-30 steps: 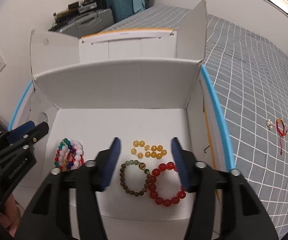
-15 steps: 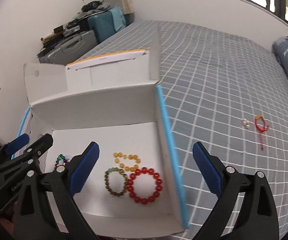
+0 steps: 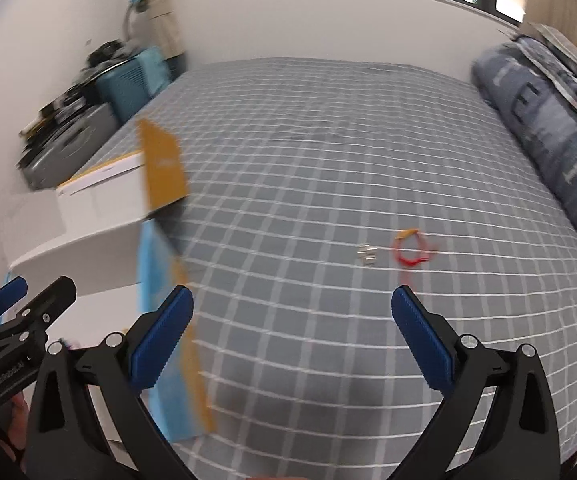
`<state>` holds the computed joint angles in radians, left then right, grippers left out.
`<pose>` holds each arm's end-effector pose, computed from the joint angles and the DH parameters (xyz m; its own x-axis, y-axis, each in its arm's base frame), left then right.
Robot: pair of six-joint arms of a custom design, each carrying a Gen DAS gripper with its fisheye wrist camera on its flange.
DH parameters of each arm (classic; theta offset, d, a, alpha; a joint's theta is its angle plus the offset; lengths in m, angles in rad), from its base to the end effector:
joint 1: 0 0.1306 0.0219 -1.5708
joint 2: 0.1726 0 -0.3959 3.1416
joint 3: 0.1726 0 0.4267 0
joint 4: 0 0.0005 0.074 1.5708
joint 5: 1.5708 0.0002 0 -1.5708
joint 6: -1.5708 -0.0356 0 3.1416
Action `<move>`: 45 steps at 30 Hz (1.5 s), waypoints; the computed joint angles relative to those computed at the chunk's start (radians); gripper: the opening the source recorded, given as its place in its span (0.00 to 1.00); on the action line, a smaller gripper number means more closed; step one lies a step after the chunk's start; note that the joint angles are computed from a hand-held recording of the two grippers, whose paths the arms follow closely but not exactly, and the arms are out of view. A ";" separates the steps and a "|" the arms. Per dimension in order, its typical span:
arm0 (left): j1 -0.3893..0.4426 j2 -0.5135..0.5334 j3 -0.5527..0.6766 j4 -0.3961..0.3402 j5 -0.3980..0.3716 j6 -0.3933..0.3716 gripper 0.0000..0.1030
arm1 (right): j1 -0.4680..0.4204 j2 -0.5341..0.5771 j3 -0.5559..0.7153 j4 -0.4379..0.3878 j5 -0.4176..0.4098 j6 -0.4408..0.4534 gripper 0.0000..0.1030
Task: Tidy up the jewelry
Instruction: 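Move both open tools back over the pearl cluster and red string bracelet, then grasp silver pearl cluster with left tool while right tool grasps red string bracelet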
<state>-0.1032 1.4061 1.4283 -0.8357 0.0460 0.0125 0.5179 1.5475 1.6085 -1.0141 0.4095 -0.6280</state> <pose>0.5237 -0.0564 0.4562 -0.7245 0.0625 -0.6865 0.1253 0.9912 -0.0420 0.5010 0.2686 0.4610 -0.7223 0.2088 -0.6594 0.2108 0.9744 0.0776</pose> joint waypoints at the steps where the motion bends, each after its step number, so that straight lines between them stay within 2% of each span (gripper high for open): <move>1: -0.028 0.016 0.015 -0.003 -0.007 0.001 0.94 | -0.019 -0.009 -0.011 -0.004 -0.002 0.003 0.93; 6: -0.140 0.105 0.084 -0.020 -0.038 0.014 0.94 | -0.110 -0.042 -0.055 -0.002 -0.009 0.031 0.93; 10: -0.215 0.195 0.151 -0.029 -0.094 0.032 0.94 | -0.198 -0.035 -0.072 0.020 -0.059 0.060 0.93; 15: -0.271 0.295 0.223 -0.017 -0.136 0.083 0.94 | -0.291 0.024 -0.058 0.036 -0.148 0.107 0.93; 20: -0.300 0.411 0.310 -0.022 -0.131 0.138 0.94 | -0.358 0.080 -0.073 0.087 -0.222 0.136 0.93; 22: -0.309 0.455 0.342 -0.026 -0.133 0.145 0.94 | -0.383 0.110 -0.068 0.083 -0.239 0.137 0.87; 27: -0.323 0.548 0.415 -0.047 -0.126 0.140 0.93 | -0.421 0.148 -0.085 0.130 -0.289 0.170 0.78; 30: -0.331 0.594 0.448 -0.057 -0.130 0.138 0.86 | -0.438 0.168 -0.089 0.147 -0.310 0.164 0.73; 32: -0.333 0.615 0.465 -0.071 -0.125 0.141 0.82 | -0.441 0.178 -0.089 0.160 -0.324 0.171 0.73; 37: -0.331 0.643 0.480 -0.058 -0.102 0.159 0.82 | -0.452 0.219 -0.073 0.175 -0.354 0.184 0.69; 41: -0.332 0.660 0.494 -0.050 -0.092 0.157 0.83 | -0.446 0.238 -0.061 0.174 -0.338 0.186 0.65; 45: -0.340 0.668 0.494 -0.043 -0.115 0.147 0.82 | -0.441 0.246 -0.054 0.178 -0.322 0.195 0.55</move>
<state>-0.4430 2.0741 1.9228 -0.8787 -0.0690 0.1596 0.0770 1.7935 1.5544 -0.8359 0.0871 -0.4331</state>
